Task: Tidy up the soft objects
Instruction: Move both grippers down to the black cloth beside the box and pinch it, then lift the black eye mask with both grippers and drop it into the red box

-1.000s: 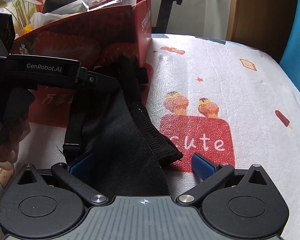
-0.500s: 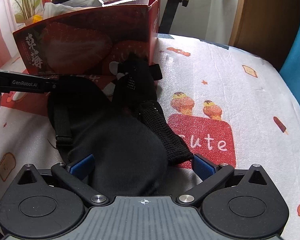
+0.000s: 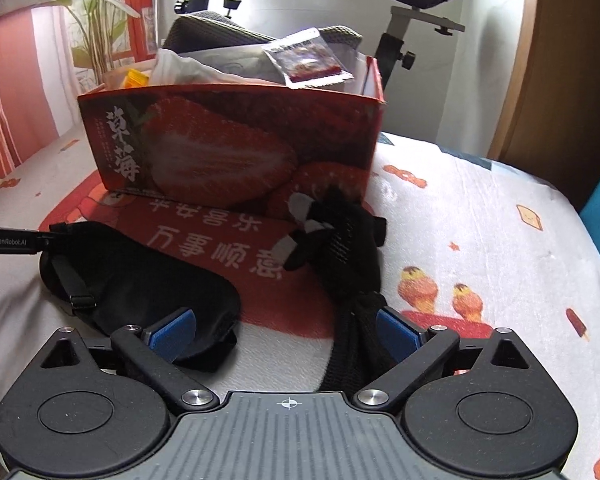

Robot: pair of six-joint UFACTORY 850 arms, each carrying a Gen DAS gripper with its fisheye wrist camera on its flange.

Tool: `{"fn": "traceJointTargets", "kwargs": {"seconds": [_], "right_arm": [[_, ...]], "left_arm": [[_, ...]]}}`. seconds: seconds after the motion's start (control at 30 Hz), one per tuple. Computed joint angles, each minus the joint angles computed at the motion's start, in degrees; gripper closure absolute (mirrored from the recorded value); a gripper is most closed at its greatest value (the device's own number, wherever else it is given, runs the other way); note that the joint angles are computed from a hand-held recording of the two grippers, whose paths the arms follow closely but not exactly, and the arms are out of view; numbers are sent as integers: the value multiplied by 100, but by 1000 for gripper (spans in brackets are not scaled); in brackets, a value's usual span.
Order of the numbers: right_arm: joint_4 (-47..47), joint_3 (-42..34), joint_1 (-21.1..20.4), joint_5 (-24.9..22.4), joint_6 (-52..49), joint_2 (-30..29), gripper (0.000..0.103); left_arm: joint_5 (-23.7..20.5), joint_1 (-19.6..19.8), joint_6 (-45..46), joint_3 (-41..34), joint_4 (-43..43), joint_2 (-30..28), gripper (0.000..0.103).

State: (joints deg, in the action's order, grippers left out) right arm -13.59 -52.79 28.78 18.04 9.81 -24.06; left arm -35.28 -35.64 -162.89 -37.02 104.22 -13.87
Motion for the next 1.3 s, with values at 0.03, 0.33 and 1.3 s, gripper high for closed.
{"fn": "traceJointTargets", "kwargs": {"seconds": [0.03,0.33,1.3], "right_arm": [[-126,-48,44,24,107,-26,11],[-2335,-547,324,-353,2277,-456,31],[-1262,-721,78,1115,284,148,97]], "left_arm": [[-45,-42,-33,42,-55,25,90],[-97,-134,-527,105,116,-2,89],[-1563,-180,538,-138,-67,908,91]]}}
